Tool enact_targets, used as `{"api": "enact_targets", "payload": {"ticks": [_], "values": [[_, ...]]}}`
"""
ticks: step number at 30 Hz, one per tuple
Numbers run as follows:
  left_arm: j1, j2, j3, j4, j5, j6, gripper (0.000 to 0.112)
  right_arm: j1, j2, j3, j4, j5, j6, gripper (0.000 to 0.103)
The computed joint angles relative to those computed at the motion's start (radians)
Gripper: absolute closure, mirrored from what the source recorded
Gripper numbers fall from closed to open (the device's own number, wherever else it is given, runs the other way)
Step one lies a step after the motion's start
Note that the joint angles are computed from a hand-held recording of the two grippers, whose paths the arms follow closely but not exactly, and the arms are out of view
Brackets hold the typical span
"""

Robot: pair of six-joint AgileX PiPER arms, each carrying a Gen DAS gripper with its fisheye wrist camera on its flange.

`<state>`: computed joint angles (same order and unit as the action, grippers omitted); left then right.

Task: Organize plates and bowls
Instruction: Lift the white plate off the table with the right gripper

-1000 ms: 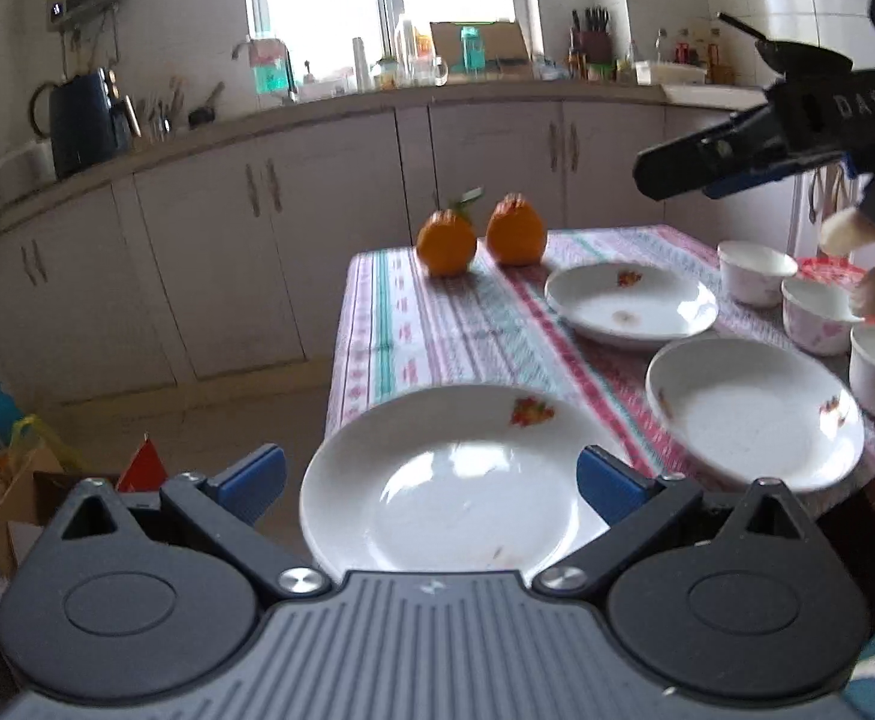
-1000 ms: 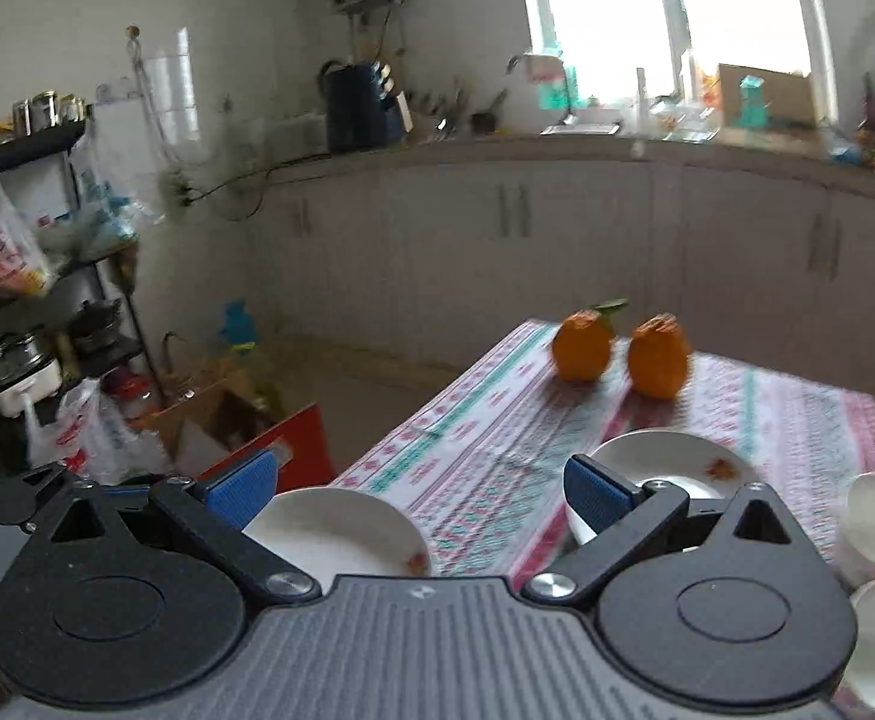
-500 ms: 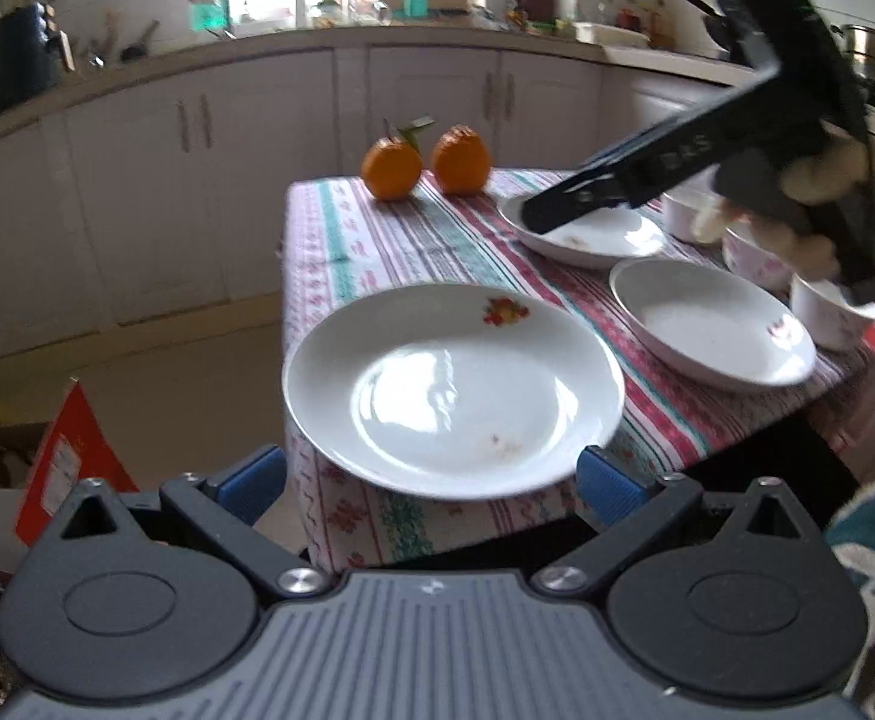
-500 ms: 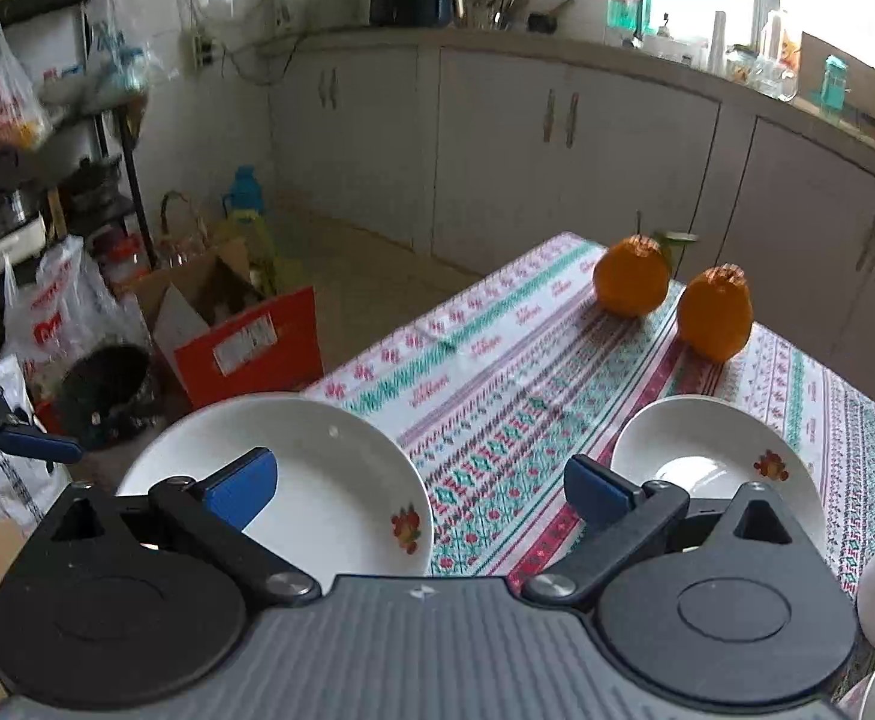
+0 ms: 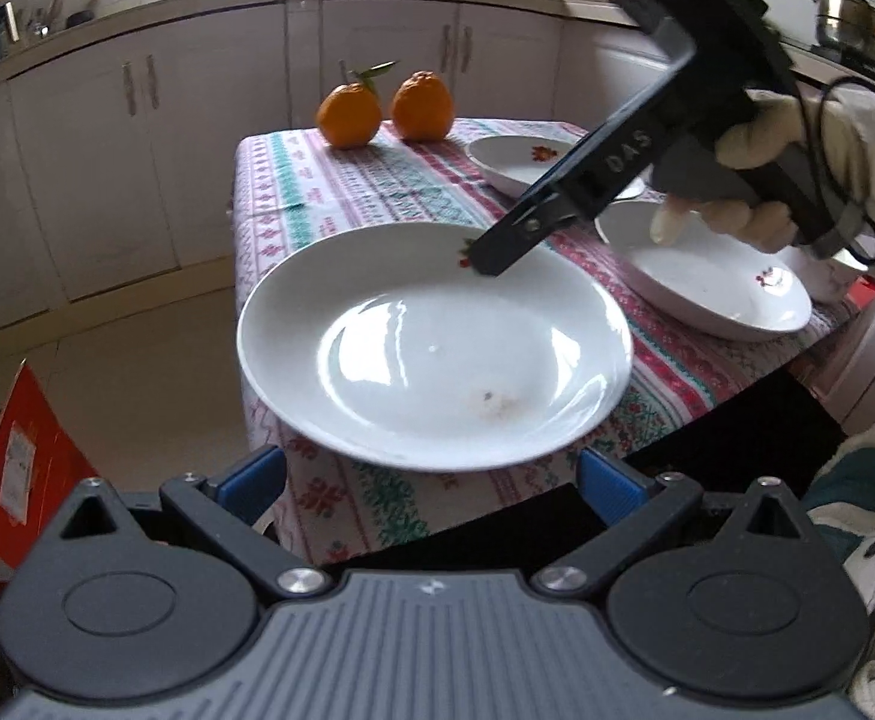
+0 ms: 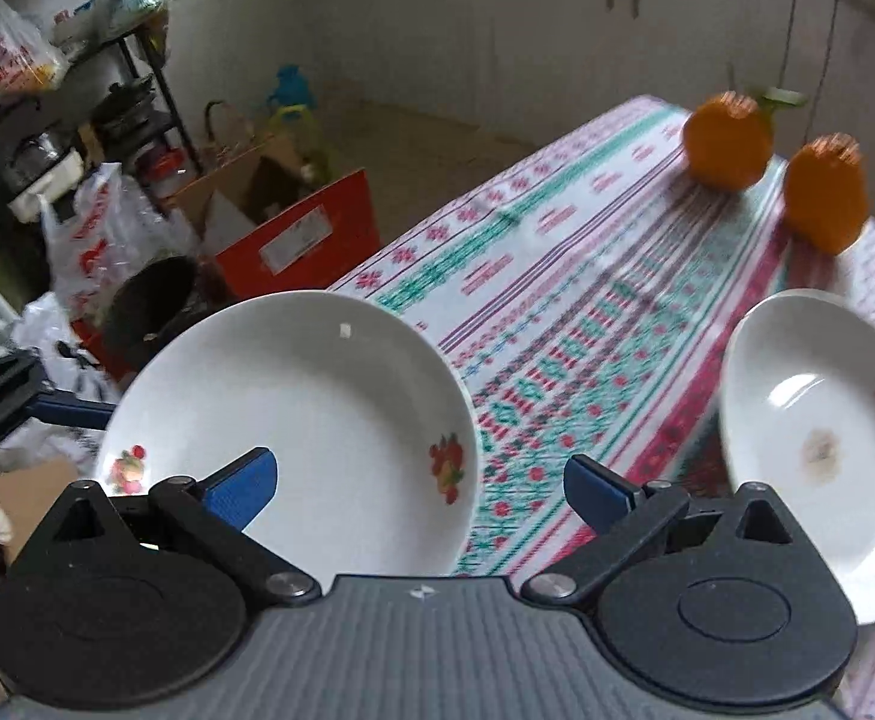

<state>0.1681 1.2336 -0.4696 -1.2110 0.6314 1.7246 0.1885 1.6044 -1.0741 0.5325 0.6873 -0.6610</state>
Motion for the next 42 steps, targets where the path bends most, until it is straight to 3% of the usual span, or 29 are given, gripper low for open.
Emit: {"api": "enact_targets", "payload": {"ticks": [3, 15, 30, 42], "values": [[-0.013, 0.018, -0.008, -0.019, -0.008, 0.030, 0.010, -0.019, 0.053, -0.058, 0.041, 0.080, -0.026, 0.009], [-0.017, 0.062, -0.039, -0.006, 0.013, 0.026, 0.011, -0.064, 0.171, -0.173, 0.112, 0.214, -0.078, 0.033], [-0.039, 0.075, -0.065, 0.049, 0.002, -0.024, 0.011, -0.119, 0.258, -0.264, 0.199, 0.333, -0.094, 0.034], [-0.057, 0.118, -0.125, 0.110, 0.008, -0.096, 0.011, -0.131, 0.250, -0.275, 0.205, 0.340, -0.092, 0.034]]}}
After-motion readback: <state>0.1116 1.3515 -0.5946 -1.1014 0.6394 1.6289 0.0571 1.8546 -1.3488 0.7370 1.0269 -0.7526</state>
